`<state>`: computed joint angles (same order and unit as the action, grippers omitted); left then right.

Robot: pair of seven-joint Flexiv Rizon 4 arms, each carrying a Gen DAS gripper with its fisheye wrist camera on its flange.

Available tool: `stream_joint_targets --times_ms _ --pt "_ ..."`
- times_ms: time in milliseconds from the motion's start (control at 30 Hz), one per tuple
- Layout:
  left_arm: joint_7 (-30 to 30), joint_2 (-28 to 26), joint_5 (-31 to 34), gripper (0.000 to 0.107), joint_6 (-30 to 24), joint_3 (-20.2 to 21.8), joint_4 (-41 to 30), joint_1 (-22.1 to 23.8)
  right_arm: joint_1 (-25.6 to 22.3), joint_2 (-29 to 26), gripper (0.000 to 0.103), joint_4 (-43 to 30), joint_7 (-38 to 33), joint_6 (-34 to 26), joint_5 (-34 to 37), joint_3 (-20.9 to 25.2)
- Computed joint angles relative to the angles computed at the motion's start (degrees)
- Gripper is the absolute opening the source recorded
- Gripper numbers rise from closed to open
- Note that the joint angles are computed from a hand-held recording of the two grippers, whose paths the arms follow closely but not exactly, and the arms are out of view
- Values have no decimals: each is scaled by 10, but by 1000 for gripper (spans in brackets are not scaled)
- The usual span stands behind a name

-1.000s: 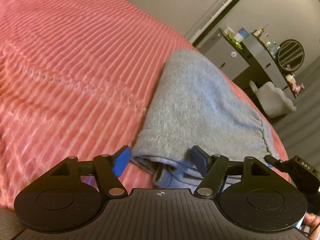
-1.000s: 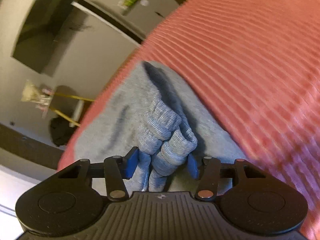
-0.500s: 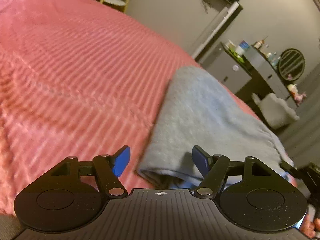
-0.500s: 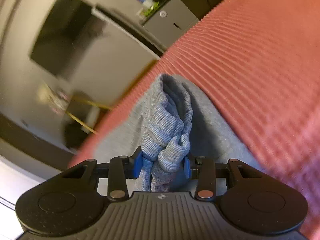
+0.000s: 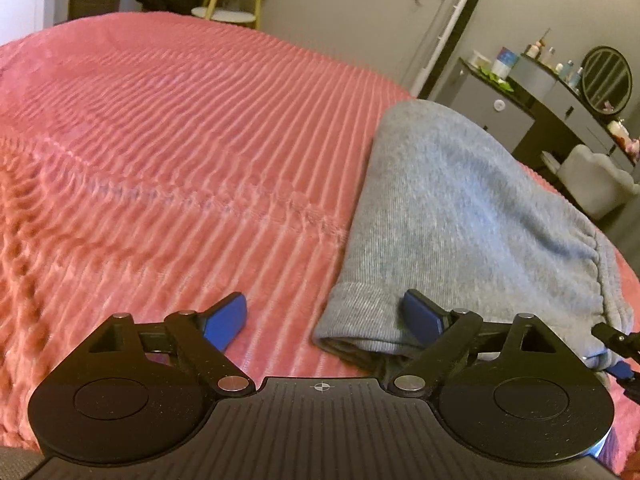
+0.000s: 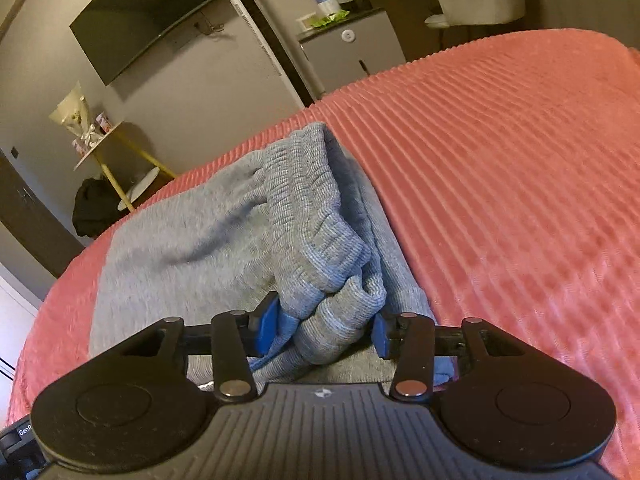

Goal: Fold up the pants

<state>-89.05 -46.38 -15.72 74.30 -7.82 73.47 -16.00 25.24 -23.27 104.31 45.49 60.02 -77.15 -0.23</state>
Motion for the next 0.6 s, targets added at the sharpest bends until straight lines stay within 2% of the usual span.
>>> stream_joint_targets --times_ms 300,400,433,467,500,600 --pt "3 4 11 95 24 6 12 -2 12 2 49 -1 -53 -45 4 8" --pt "-1 5 8 96 20 6 14 0 18 3 55 -3 -82 -66 18 11" --pt "-6 6 10 96 19 13 14 -4 24 4 63 -4 -100 -85 29 14" --pt "-11 8 13 97 19 19 15 -7 35 3 80 -12 -138 -127 59 20" --pt "-14 10 17 97 20 24 17 -9 47 1 86 -22 -171 -171 88 26" --pt "-30 19 31 97 16 44 23 -20 64 7 88 -24 -194 -216 103 31"
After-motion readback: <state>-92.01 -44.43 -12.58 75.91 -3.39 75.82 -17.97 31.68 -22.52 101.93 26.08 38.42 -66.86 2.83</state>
